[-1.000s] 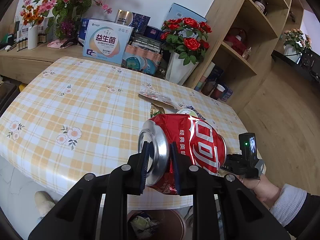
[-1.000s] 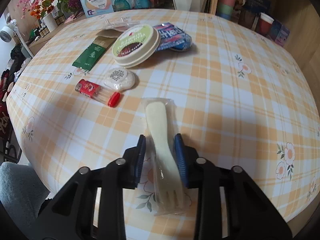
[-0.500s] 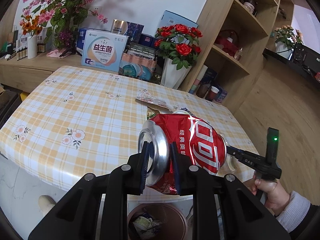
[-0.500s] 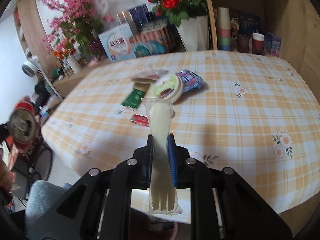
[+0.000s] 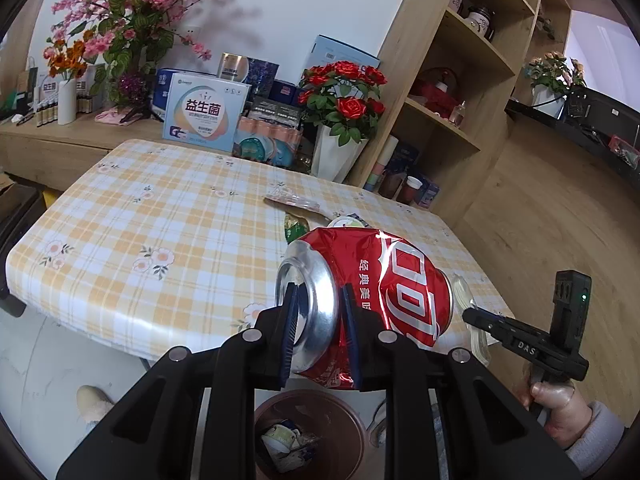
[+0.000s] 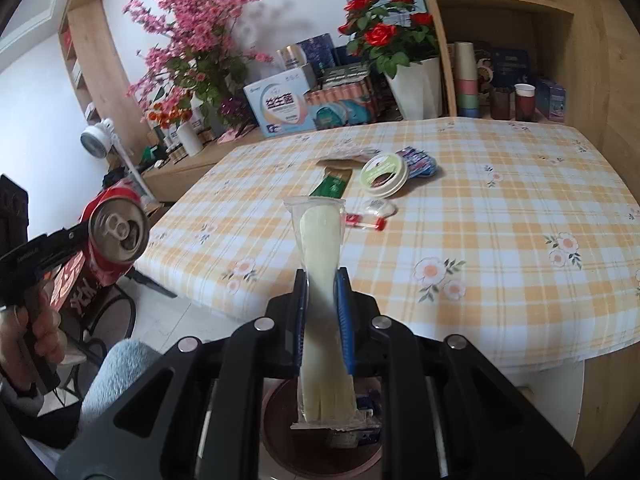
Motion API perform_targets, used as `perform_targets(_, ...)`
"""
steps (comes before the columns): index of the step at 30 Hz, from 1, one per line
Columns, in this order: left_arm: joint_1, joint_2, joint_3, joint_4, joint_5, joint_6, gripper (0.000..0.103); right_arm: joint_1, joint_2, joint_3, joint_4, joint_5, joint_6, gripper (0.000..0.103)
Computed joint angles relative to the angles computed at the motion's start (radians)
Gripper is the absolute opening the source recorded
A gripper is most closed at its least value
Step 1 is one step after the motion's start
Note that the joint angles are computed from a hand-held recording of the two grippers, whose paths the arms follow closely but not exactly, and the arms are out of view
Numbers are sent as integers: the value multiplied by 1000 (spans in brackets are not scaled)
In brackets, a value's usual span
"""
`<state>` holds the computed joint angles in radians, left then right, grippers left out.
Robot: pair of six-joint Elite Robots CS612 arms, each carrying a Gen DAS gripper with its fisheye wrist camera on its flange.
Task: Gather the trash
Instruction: 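Open the right tool to drop the spoon into the bin while the left holds the can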
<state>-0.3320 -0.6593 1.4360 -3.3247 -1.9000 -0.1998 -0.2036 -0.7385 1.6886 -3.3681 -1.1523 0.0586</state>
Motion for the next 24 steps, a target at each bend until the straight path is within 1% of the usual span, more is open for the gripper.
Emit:
perform_targets(4,6,-5,21,-1,0,-21,21,14,-12,24,12,-4,-46,18)
perform_targets(9,8,-11,36,-19,7,-31,21,21,-16,32,28,13,-61,18)
perform_targets(14,9,-13,41,-19,4,-31,21,28,-18,37,41,14,-84,18)
perform_targets(16,9,-15,44,-17,4,-30,21,29,-17,37,44,18,-85,22)
perform_targets(19,8,-17,48,-16,4,-30,21,30,-16,37,33,3,-78,35)
perform_targets(20,7,-18,49,-15,5,-29,21,30,-16,36,25,-4,-75,42)
perform_targets(21,6,-17,49,-14,5,-28,21,31,-16,37,14,-15,-69,56)
perform_targets(22,5,-17,50,-11,6,-25,21,32,-16,38,-8,-34,-59,65)
perform_targets(23,4,-18,50,-9,6,-22,21,32,-15,42,-41,-52,-44,80)
perform_targets(24,3,-18,51,-6,5,-17,21,30,-15,44,-63,-57,-35,89)
